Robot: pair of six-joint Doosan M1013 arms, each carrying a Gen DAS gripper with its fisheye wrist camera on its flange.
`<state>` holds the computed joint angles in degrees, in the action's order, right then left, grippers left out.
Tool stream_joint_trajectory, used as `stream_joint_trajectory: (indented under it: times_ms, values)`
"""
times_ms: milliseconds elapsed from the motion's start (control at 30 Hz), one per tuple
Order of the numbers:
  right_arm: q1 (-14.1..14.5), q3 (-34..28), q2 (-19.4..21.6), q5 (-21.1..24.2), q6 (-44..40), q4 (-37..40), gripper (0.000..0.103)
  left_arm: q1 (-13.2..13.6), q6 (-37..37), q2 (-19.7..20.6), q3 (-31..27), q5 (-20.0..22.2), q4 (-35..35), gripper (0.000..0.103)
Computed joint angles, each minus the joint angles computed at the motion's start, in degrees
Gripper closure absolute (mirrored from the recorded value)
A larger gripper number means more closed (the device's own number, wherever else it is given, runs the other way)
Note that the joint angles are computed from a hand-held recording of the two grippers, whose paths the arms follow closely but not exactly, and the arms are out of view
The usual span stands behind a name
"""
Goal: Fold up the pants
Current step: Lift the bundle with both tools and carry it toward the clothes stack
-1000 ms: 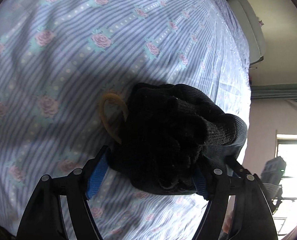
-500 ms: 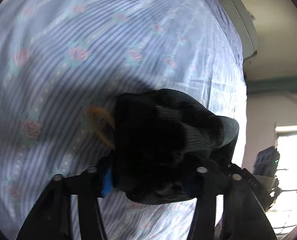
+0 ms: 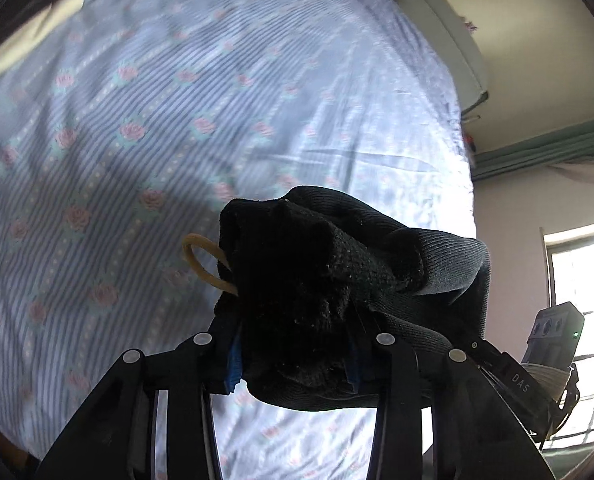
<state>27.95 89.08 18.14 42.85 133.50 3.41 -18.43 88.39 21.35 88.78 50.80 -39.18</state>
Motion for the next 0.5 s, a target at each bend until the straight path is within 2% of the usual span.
stream_joint_trajectory:
  times_ms: [267,500]
  values:
    - [2.91,0.45,-5.35,-0.23,5.75,-8.83,0.053,-0.86,1.05,-6.43,2.21,-3.15,0.83,0.065]
    - [6.71,-2.6,-6.31,1.51,13.76,-18.52,0.053,1.11,4.47,-8.07,0.23,-2.14,-0.21,0.065]
